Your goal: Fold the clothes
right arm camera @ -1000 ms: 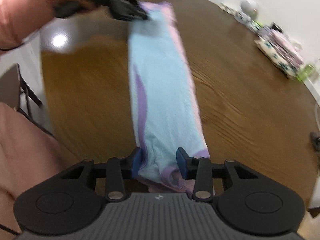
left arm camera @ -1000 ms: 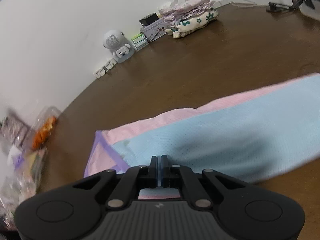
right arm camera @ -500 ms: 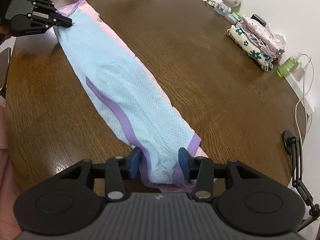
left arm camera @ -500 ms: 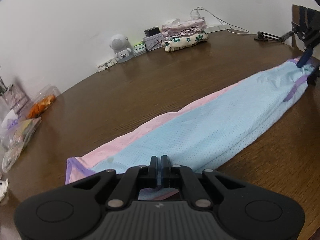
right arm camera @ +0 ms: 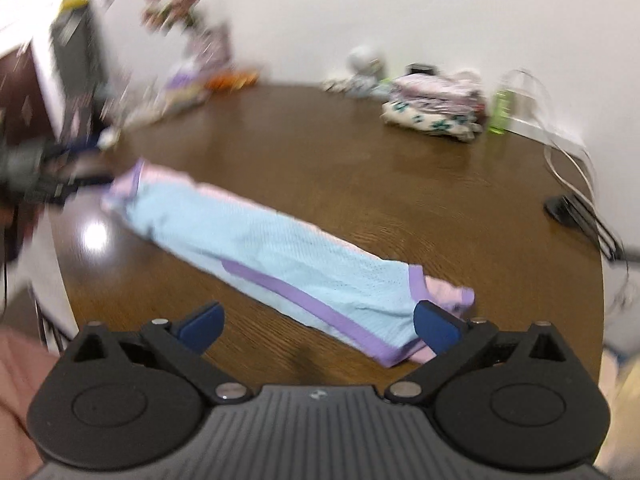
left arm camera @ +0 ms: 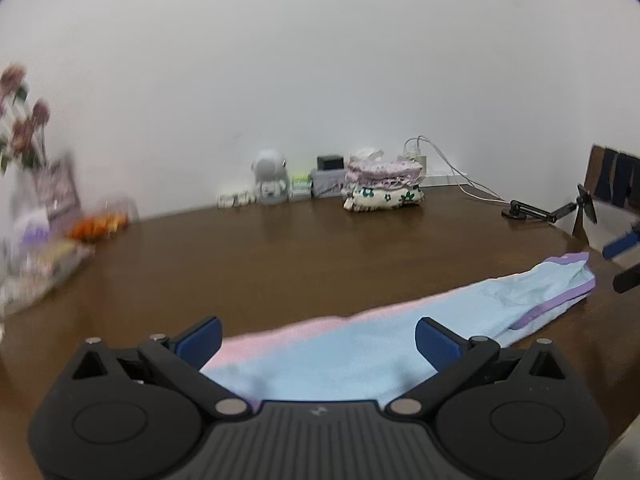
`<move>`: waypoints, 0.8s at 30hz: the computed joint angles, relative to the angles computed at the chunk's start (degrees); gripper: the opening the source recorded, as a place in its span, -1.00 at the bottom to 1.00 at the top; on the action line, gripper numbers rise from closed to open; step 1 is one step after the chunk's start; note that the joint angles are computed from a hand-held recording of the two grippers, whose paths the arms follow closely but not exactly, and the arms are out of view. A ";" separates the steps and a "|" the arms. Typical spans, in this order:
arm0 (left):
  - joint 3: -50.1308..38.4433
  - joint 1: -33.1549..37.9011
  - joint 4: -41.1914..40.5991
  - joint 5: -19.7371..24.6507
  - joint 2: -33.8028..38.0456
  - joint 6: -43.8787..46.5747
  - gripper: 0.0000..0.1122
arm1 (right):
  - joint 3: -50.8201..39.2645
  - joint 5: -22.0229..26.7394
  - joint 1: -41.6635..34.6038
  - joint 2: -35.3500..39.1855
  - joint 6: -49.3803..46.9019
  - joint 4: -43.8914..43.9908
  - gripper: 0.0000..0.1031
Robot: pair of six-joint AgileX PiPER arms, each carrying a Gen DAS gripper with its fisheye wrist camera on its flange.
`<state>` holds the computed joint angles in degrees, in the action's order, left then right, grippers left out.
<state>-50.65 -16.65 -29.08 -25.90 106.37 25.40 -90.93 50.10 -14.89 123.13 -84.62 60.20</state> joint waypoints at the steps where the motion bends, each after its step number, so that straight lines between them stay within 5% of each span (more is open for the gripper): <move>1: 0.43 -0.13 -0.28 0.24 -0.26 -0.67 0.83 | 2.47 -1.18 -0.27 -1.07 -0.58 2.02 0.99; 8: 3.01 0.23 7.04 0.76 -0.09 -11.43 0.83 | 16.01 -12.11 0.46 -6.48 1.31 12.13 0.99; 13: 6.70 1.50 15.49 -0.81 -1.12 -21.93 0.83 | 26.09 -16.82 1.10 -9.46 -7.49 29.70 0.99; 24: 9.83 3.44 19.63 -2.22 -1.86 -25.51 0.83 | 25.22 -23.59 5.00 -10.25 -1.79 28.78 0.99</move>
